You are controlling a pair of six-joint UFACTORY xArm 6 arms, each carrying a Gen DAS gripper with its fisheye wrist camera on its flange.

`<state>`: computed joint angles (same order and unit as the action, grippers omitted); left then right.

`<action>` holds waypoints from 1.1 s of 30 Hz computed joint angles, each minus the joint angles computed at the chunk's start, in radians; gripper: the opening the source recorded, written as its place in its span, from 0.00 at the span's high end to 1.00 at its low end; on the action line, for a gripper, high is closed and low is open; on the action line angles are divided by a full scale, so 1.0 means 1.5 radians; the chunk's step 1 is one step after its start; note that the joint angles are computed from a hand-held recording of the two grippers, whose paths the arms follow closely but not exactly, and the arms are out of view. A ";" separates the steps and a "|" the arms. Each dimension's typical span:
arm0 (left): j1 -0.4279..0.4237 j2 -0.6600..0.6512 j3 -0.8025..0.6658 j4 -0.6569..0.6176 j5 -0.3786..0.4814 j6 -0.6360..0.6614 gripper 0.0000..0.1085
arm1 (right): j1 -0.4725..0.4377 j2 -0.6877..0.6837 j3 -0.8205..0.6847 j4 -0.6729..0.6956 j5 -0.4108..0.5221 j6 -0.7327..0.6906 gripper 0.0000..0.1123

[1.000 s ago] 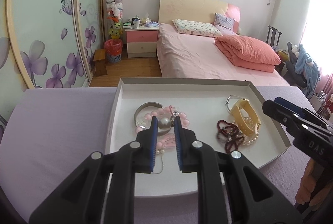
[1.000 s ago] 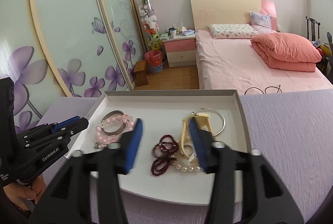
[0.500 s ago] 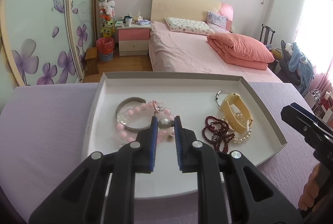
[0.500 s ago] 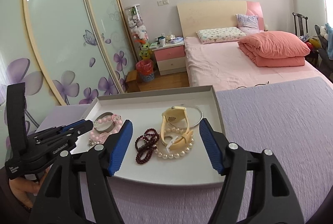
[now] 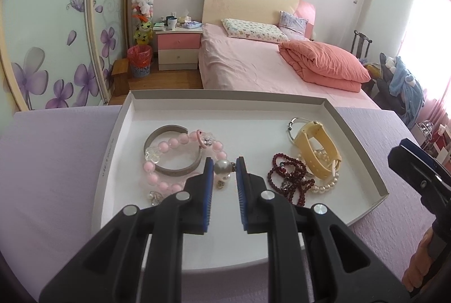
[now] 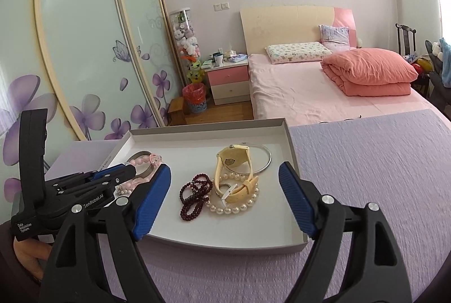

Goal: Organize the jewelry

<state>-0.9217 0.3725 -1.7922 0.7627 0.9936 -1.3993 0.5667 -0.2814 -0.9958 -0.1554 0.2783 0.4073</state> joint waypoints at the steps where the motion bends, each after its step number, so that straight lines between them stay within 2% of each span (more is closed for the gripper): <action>1: 0.000 -0.002 0.002 0.001 0.000 -0.004 0.75 | 0.000 -0.002 0.001 -0.002 0.001 0.001 0.28; 2: -0.002 -0.005 0.005 0.004 0.003 -0.010 0.65 | 0.000 -0.004 0.003 -0.003 0.003 0.003 0.28; 8: -0.013 -0.046 0.045 0.045 0.028 -0.063 0.40 | 0.002 -0.011 0.004 -0.031 0.004 0.031 0.22; 14: -0.024 -0.094 0.089 0.085 0.057 -0.108 0.21 | 0.013 -0.015 0.000 -0.072 0.006 0.066 0.16; 22: -0.052 -0.154 0.145 0.129 0.100 -0.141 0.07 | 0.022 -0.029 -0.003 -0.194 0.003 0.182 0.10; 26: -0.072 -0.180 0.168 0.145 0.120 -0.157 0.07 | 0.024 -0.041 0.005 -0.246 -0.001 0.242 0.10; 33: -0.119 -0.210 0.196 0.181 0.172 -0.185 0.07 | 0.037 -0.064 0.016 -0.276 0.021 0.273 0.10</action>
